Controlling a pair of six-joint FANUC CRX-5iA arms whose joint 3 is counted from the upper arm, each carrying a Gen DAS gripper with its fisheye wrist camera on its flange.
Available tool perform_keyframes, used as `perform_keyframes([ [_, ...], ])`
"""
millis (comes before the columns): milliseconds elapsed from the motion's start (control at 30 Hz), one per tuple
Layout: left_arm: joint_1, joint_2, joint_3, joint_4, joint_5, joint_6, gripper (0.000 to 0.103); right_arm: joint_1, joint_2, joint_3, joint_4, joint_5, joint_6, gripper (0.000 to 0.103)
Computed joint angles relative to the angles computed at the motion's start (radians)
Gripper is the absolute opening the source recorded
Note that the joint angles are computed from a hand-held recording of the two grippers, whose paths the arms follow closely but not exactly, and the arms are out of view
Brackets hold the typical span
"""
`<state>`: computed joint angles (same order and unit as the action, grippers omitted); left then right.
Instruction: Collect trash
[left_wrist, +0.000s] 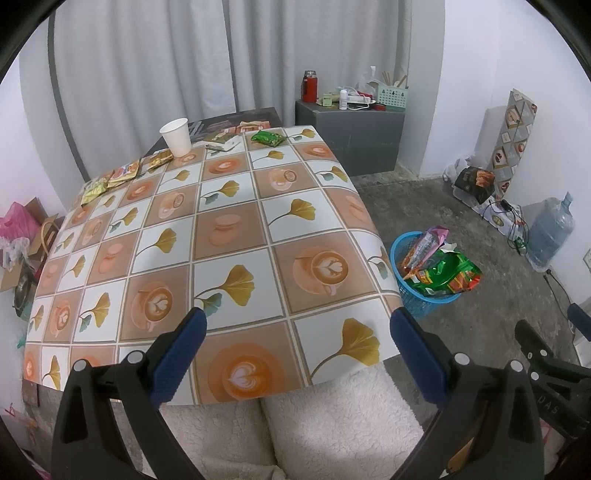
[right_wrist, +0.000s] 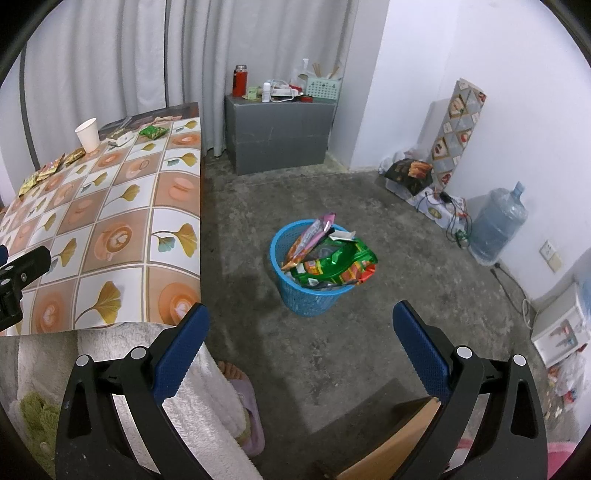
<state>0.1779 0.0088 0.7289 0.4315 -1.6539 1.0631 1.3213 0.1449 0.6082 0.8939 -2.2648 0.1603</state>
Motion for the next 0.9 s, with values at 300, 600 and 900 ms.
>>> perform_keyframes([
  [300, 0.001, 0.000, 0.000, 0.000, 0.000, -0.006, 0.097, 0.001, -0.002, -0.002, 0.001, 0.001, 0.000, 0.096],
  [600, 0.003, -0.004, -0.006, 0.002, 0.006, -0.007, 0.097, 0.001, -0.002, -0.004, 0.002, 0.002, 0.000, 0.096],
  [900, 0.005, -0.005, -0.008, 0.004, 0.011, -0.009, 0.097, -0.002, 0.003, 0.003, 0.008, 0.000, 0.005, 0.096],
])
